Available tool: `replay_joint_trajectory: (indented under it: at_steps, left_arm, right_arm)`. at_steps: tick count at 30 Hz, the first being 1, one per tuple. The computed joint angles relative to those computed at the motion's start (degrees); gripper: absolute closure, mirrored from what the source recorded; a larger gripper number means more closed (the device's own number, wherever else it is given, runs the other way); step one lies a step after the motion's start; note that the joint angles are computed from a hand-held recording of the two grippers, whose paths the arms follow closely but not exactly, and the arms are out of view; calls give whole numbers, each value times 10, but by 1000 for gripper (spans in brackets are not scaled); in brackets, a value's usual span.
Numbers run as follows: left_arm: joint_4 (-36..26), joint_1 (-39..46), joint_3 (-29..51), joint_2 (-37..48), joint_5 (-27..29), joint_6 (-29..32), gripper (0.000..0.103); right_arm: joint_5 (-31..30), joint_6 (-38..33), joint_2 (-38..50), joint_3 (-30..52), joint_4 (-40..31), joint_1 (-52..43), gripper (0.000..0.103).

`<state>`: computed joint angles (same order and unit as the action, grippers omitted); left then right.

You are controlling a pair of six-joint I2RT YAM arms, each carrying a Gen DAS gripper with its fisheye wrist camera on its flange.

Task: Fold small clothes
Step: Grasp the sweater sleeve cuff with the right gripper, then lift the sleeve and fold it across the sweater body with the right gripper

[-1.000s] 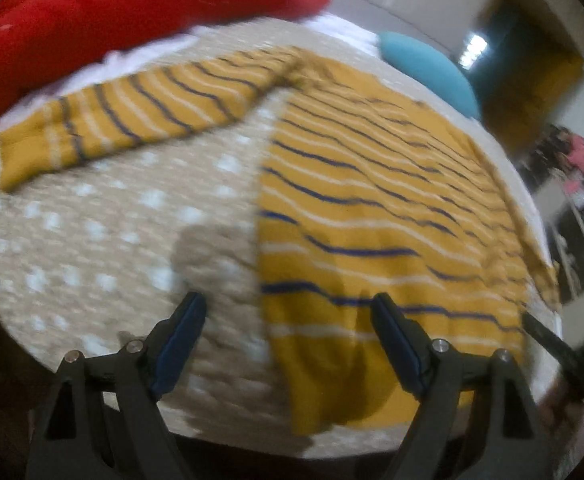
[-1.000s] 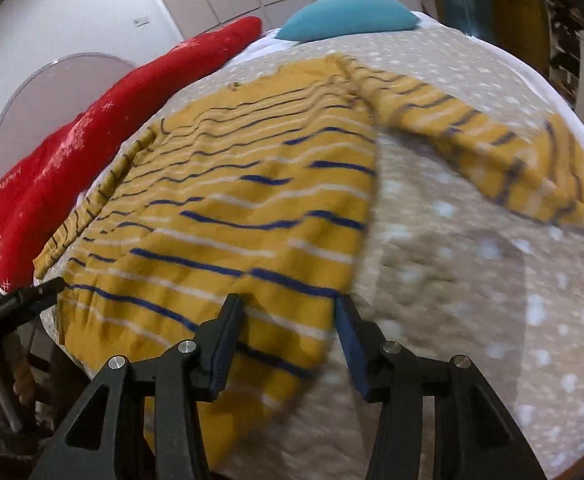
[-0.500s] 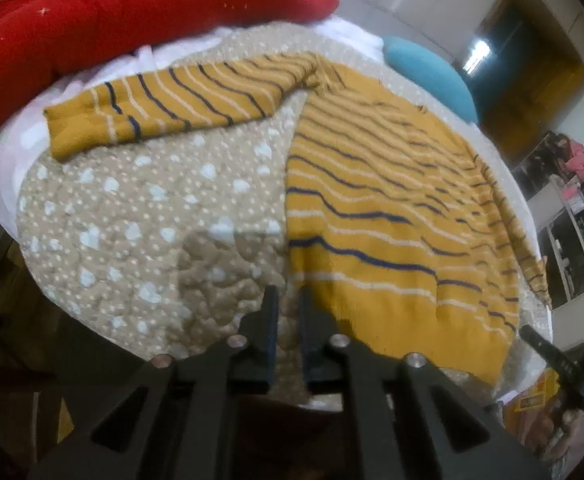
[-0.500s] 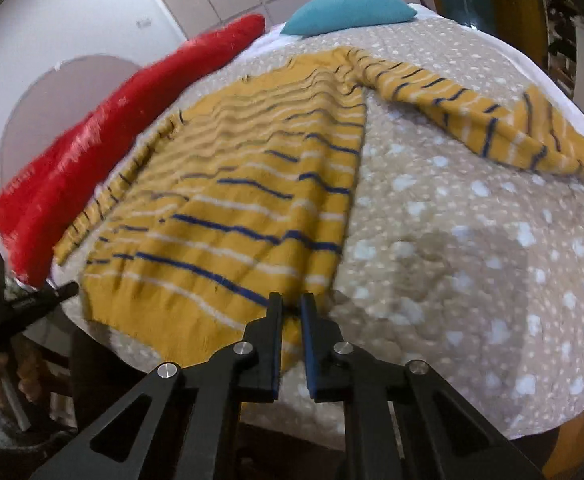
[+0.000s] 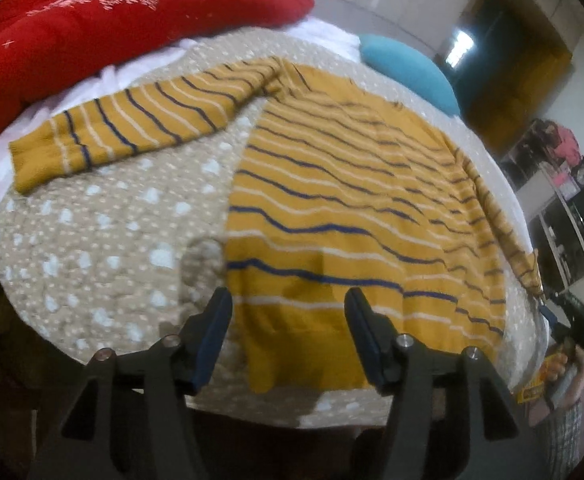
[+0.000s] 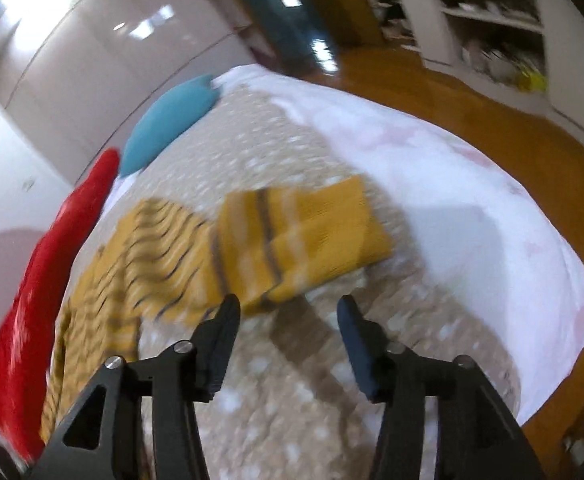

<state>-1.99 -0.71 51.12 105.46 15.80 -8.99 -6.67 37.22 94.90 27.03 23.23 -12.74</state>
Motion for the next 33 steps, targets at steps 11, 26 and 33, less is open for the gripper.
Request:
replay_joint_trajectory:
  at_steps: [11,26,33]
  left_arm:
    - [-35,-48,46,19,-46,-9,46]
    - [-12,-43,64,46,-2,-6,45]
    - [28,18,22,10,39,6,40]
  right_arm:
    - [-110,48,159,105,87,-66,98]
    - [21,-41,68,296,-122,-77,98]
    - [87,-84,206,533,-255,111,98]
